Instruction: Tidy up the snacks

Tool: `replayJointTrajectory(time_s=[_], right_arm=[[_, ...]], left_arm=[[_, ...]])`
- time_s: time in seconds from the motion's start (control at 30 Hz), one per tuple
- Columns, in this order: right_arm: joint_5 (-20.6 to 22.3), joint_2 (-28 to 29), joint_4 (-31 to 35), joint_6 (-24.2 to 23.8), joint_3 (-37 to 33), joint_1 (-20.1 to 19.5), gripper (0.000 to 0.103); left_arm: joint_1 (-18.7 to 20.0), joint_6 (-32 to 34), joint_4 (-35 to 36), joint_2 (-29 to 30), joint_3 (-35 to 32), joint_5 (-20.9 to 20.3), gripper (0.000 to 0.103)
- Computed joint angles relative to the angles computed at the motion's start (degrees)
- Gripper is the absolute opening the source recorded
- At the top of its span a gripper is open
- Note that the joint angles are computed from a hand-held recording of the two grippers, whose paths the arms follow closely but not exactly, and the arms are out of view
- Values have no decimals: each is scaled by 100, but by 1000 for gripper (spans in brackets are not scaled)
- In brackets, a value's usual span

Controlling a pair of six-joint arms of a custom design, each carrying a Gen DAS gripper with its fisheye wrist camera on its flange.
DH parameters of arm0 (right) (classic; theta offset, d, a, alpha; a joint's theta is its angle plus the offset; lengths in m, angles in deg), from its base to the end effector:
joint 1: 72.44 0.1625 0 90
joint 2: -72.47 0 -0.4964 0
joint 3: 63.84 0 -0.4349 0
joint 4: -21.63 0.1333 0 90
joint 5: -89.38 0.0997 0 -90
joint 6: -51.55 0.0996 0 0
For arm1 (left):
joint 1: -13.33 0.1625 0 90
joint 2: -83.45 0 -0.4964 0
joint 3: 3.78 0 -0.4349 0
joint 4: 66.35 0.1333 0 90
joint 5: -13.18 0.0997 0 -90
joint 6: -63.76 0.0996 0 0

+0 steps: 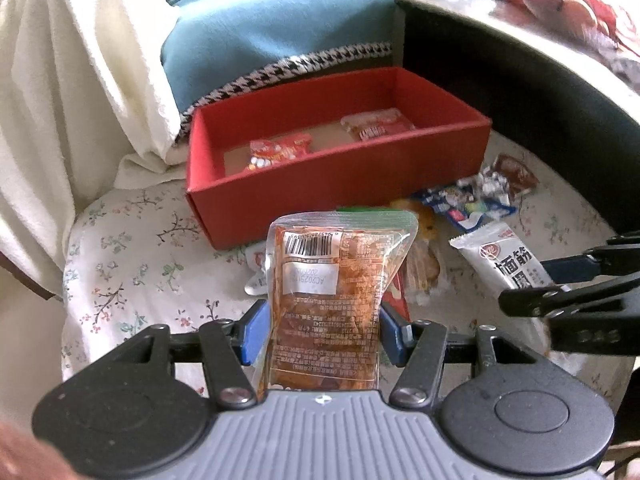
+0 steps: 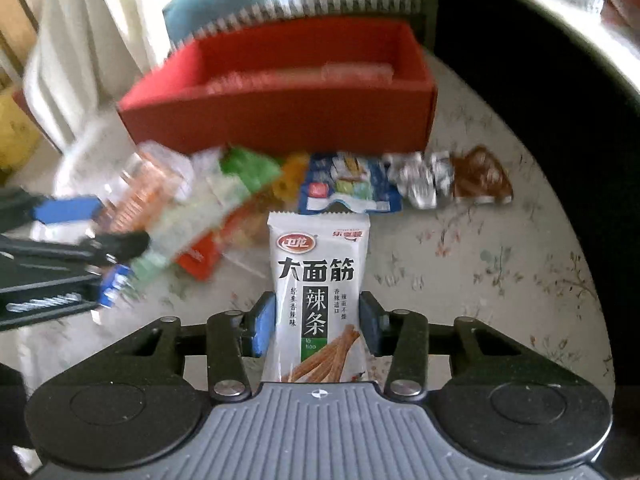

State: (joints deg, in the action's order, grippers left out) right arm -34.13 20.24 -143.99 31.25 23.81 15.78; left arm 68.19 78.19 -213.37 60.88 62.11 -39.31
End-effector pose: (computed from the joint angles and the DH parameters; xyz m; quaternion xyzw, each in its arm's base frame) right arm 0.0538 -0.7903 0.3038 0.0469 -0.9034 0.2711 0.3287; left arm -0.3539 -0.8397 0.0015 0.3593 0.8696 -0.1685 0.2937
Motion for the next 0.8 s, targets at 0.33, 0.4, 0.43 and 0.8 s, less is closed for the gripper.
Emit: replayJointTrajectory(time_s=[0.33,0.4,0.43,0.8], right_arm=[[878,-311,-516,104,288,9,51],[843,-267,-736,-15,260,44,51],[837,-235,-801,-49,219,50,51],[886,232,-1125,-353,-610,96,51]], left_arm=[[4,-79,-259,-87,32,-369,50],[-2,-103,-393,-76,-5,-442,50],[-5,-99,-455,-61,-36,-454,50],[-18,65,-947,429,-857,-130,50]])
